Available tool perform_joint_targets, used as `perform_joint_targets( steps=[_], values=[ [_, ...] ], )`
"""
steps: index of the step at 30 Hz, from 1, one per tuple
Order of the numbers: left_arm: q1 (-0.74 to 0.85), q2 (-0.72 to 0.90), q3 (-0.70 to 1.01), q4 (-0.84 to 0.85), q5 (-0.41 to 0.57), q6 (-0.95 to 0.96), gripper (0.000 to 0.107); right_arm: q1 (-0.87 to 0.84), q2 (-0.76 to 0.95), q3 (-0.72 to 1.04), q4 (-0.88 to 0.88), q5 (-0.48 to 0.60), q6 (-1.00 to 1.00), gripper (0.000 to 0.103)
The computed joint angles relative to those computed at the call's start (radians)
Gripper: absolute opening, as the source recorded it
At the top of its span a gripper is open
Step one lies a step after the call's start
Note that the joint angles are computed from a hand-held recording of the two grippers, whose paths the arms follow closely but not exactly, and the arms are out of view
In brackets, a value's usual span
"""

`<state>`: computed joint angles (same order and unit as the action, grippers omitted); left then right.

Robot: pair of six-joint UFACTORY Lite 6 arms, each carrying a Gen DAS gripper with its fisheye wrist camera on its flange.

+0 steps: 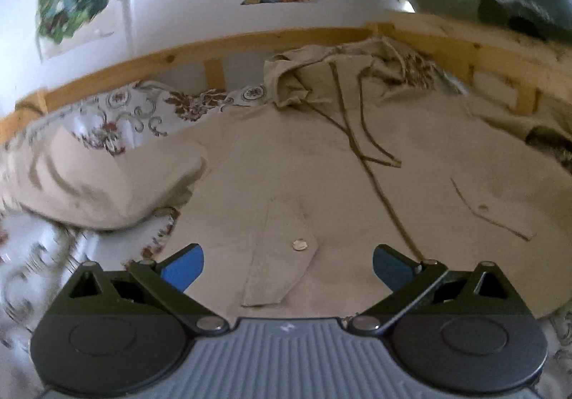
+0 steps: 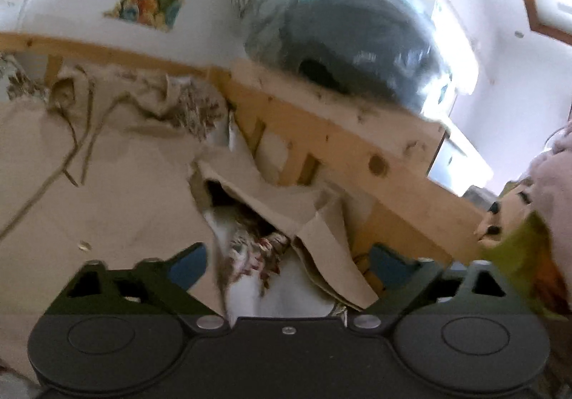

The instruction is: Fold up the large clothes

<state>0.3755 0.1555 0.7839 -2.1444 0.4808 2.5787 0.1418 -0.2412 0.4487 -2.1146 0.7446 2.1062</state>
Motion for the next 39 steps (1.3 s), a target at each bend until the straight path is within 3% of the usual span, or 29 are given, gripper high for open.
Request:
perform_joint_targets(
  steps=[3, 6, 10, 16, 20, 24, 27, 30, 33, 34, 35, 38, 39],
  values=[
    [0.087, 0.048, -0.035, 0.006, 0.109, 0.086, 0.102, -0.057, 0.089, 0.065, -0.016, 0.002, -0.009, 0.083],
    [0.122, 0.093, 0.002, 0.076, 0.095, 0.049, 0.102, -0.091, 0.144, 0.127, 0.01, -0.017, -0.051, 0.063],
    [0.139, 0.128, 0.075, 0.202, 0.086, -0.119, 0.102, -0.131, 0.181, 0.234, 0.124, -0.112, -0.172, 0.0],
    [0.198, 0.16, 0.155, 0.328, 0.14, -0.271, 0.102, -0.087, 0.058, 0.415, 0.465, -0.188, -0.477, 0.0],
    [0.211, 0.185, 0.21, 0.38, 0.131, -0.39, 0.102, 0.013, 0.043, 0.686, 0.824, -0.291, -0.866, 0.0],
    [0.232, 0.191, 0.234, 0.415, 0.152, -0.432, 0.102, 0.094, 0.205, 0.999, 1.243, -0.425, -1.197, 0.0],
    [0.242, 0.196, 0.24, 0.43, 0.175, -0.443, 0.102, 0.191, 0.435, 1.292, 1.557, -0.469, -1.481, 0.0],
    [0.228, 0.194, 0.226, 0.392, 0.158, -0.374, 0.102, 0.287, 0.694, 1.604, 1.86, -0.44, -1.795, 0.001],
    [0.204, 0.192, 0.205, 0.332, 0.127, -0.274, 0.102, 0.356, 0.916, 1.801, 2.064, -0.427, -2.05, 0.014],
    [0.199, 0.198, 0.206, 0.324, 0.121, -0.255, 0.102, 0.365, 0.95, 1.799, 2.104, -0.446, -2.083, 0.03],
    [0.193, 0.206, 0.206, 0.31, 0.11, -0.232, 0.102, 0.377, 0.951, 1.755, 2.115, -0.474, -2.093, 0.043],
    [0.184, 0.245, 0.233, 0.314, 0.085, -0.224, 0.102, 0.38, 0.847, 1.484, 2.126, -0.621, -2.139, 0.068],
    [0.184, 0.264, 0.251, 0.32, 0.085, -0.227, 0.102, 0.363, 0.817, 1.414, 2.085, -0.651, -2.115, 0.072]
  ],
)
